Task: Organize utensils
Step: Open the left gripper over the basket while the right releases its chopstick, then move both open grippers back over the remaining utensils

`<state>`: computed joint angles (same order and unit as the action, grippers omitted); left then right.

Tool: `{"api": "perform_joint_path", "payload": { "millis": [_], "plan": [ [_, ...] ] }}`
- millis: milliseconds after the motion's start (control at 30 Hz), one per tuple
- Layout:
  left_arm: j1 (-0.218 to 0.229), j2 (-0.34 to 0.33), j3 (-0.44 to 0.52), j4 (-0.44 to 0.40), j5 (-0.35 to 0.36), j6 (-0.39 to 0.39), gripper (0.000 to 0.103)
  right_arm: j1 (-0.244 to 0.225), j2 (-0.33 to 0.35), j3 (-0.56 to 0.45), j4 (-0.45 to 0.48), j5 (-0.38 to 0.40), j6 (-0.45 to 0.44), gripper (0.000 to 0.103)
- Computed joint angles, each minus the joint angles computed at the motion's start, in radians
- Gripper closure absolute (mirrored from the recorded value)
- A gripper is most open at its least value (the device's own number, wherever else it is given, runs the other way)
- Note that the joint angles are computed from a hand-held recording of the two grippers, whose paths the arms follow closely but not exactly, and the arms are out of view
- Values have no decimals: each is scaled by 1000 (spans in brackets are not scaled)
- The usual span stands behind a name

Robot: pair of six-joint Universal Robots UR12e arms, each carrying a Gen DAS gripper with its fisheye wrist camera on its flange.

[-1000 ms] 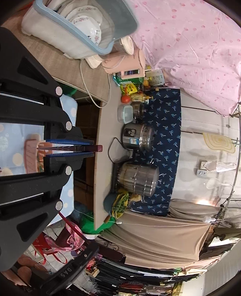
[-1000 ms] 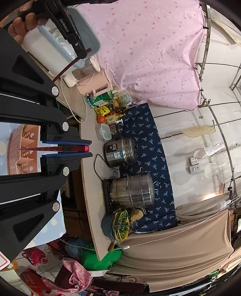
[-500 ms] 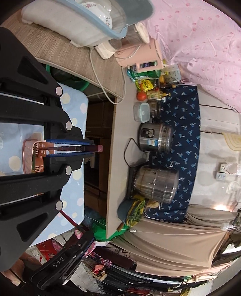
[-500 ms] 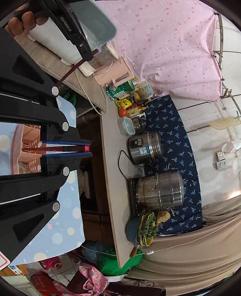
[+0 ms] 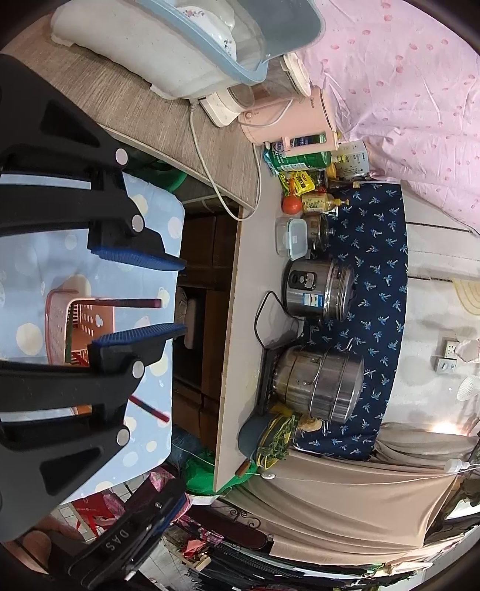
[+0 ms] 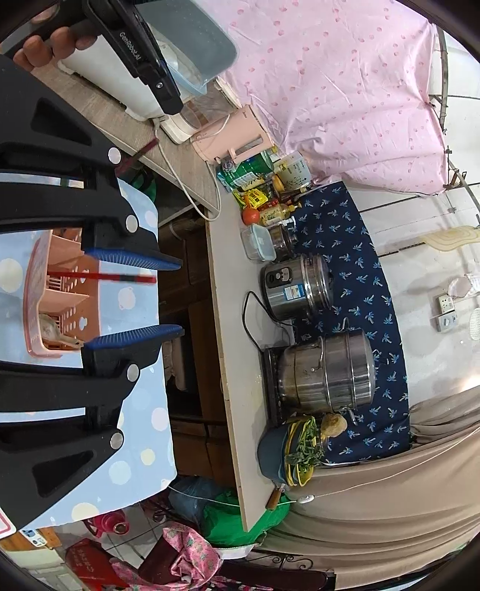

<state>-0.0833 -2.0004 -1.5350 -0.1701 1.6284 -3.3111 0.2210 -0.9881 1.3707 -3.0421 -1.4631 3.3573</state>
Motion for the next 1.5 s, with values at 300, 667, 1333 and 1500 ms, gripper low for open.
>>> {"api": "perform_joint_path", "payload": {
  "millis": [300, 667, 1333, 1500],
  "plan": [
    [1, 42, -57, -19, 15, -5, 74, -1, -57, 84, -19, 17, -9, 68],
    [-6, 129, -221, 24, 30, 6, 67, 3, -156, 279, -44, 24, -26, 66],
    [-46, 224, -463, -3, 15, 29, 67, 30, -276, 562, 7, 21, -44, 66],
    [-46, 234, -509, -29, 5, 20, 67, 36, -287, 613, 29, 7, -43, 66]
  ]
}}
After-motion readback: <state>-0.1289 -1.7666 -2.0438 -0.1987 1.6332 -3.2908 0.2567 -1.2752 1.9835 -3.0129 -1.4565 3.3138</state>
